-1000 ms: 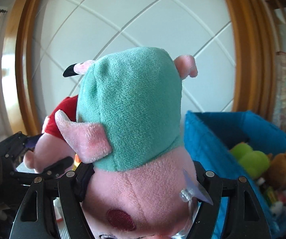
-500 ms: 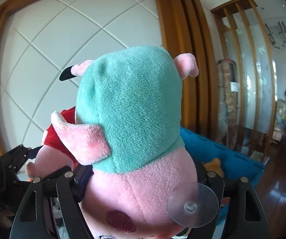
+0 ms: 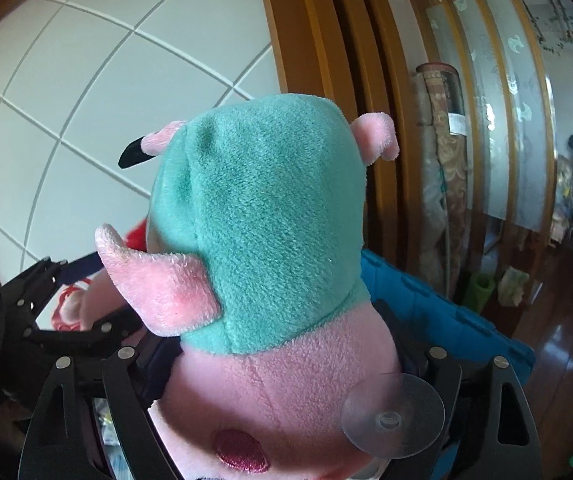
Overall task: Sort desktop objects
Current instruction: 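Carry both pig plushes over the blue bin and open both tools, then move both tools back from the bin toward the items on the bed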
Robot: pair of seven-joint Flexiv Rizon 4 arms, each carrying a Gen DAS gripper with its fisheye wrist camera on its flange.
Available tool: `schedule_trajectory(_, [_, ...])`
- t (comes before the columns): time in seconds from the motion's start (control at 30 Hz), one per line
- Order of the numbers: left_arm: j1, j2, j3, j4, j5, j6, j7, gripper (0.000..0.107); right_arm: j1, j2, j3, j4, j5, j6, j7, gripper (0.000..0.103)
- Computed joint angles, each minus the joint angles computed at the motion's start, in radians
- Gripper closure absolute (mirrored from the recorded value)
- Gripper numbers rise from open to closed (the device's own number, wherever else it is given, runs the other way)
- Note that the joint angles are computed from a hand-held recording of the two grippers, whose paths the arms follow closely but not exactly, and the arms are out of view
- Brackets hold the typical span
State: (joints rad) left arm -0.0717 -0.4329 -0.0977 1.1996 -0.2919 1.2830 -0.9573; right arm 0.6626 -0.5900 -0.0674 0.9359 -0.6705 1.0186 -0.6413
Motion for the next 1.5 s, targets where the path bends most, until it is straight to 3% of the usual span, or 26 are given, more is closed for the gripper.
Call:
schedule_trajectory(0.13, [0.000,-0.023,0.008,-0.047,-0.004,0.002,-0.040,0.025,-0.003,0.020,-0.009,0.033,-0.016,0.034,0.014,0.015])
schedule_trajectory(0.33, [0.008,0.041,-0.006,0.089,-0.021,0.100,-0.068,0.022,-0.006,0.062,-0.024,0.099,-0.065,0.107,0.083,0.010])
schedule_trajectory(0.5, [-0.012,0.073,0.020,0.141,0.006,0.124,-0.099,0.022,-0.005,0.084,-0.002,0.136,-0.085,0.144,0.083,0.010])
schedule_trajectory(0.83, [-0.039,0.225,0.138,0.380,0.133,0.233,-0.258,0.022,0.024,0.154,-0.029,0.297,-0.279,0.262,0.251,0.009])
schedule_trajectory(1.17, [0.035,0.379,0.183,0.570,0.228,0.261,-0.341,0.022,0.079,0.135,0.026,0.290,-0.297,0.240,0.250,0.007])
schedule_trajectory(1.37, [0.100,0.475,0.194,0.701,0.161,0.299,-0.284,0.022,0.149,0.111,0.019,0.264,-0.327,0.211,0.312,0.006])
schedule_trajectory(1.5, [0.119,0.522,0.225,0.767,0.102,0.321,-0.190,0.022,0.198,0.073,0.026,0.217,-0.324,0.176,0.319,0.005])
